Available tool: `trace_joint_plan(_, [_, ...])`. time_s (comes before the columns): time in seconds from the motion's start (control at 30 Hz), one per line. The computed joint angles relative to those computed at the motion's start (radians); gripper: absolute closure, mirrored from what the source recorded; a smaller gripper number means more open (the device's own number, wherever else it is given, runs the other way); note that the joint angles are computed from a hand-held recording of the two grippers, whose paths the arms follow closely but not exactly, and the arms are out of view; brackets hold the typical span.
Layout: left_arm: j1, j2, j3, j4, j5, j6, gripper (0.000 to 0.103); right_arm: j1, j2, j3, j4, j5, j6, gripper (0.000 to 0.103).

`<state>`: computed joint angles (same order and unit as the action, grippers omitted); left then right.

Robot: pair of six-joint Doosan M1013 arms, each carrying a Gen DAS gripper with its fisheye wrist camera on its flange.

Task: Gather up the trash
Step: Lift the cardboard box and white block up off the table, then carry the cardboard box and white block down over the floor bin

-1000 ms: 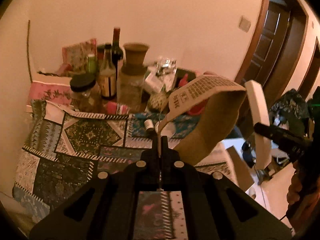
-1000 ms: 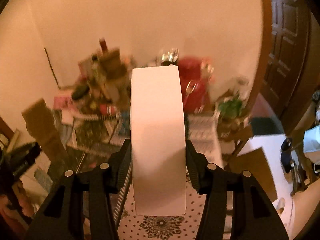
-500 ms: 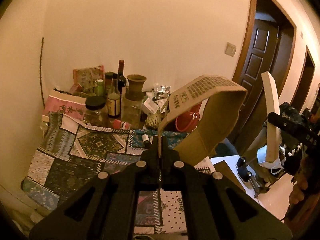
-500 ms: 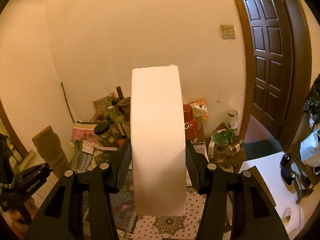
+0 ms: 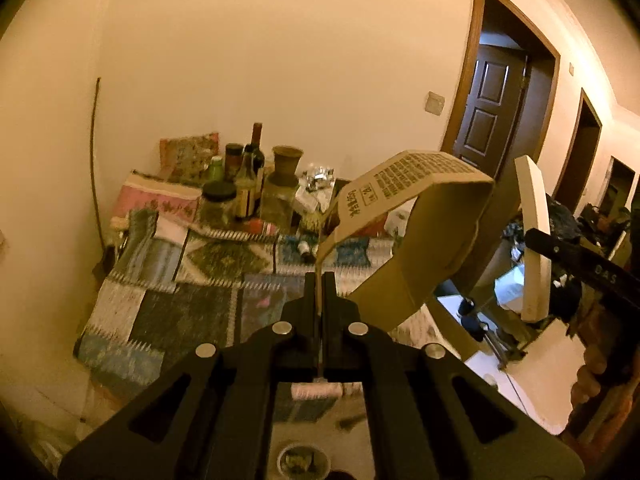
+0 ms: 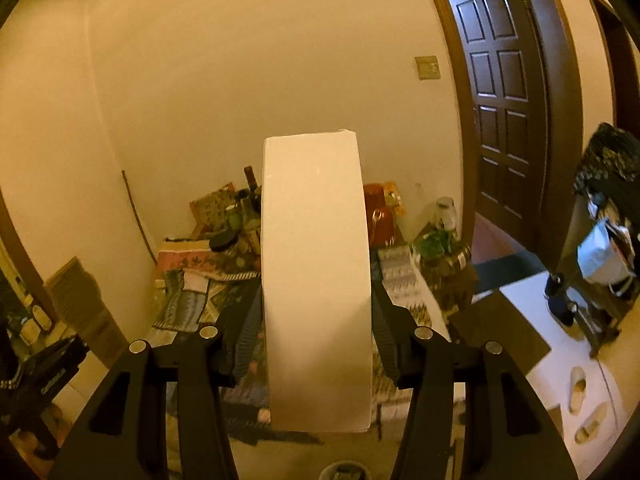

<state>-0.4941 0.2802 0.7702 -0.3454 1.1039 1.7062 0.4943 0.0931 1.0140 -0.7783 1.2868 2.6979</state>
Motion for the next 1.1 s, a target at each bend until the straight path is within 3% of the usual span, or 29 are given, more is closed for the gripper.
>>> trace_joint_plan(0.23, [0.067,-0.094,0.146,-0.066,0.047,0.097,0.103,0.113,0.004,0.004,-0.070,0.135,0.108,0.055])
trace_joint_plan(0.43, [0.095,-0.126,0.204,-0.094,0.112,0.139,0.103,0.150,0.005,-0.001,-0.034,0.216,0.142,0.055])
trace_joint_plan(0.7, [0.081,-0.149,0.279,-0.075,0.170,0.122,0.103,0.134,-0.014,0.052,0.106,0.232,0.125,0.055])
trace_joint_plan(1.0, [0.013,-0.117,0.349,0.045,0.236,0.042,0.103,0.063,-0.057,0.222,0.351,0.109,0.062,0.055])
trace_joint_plan(1.1, [-0.010,-0.108,0.393,0.087,0.227,0.021,0.103,0.027,-0.068,0.307,0.469,0.057,0.024,0.055])
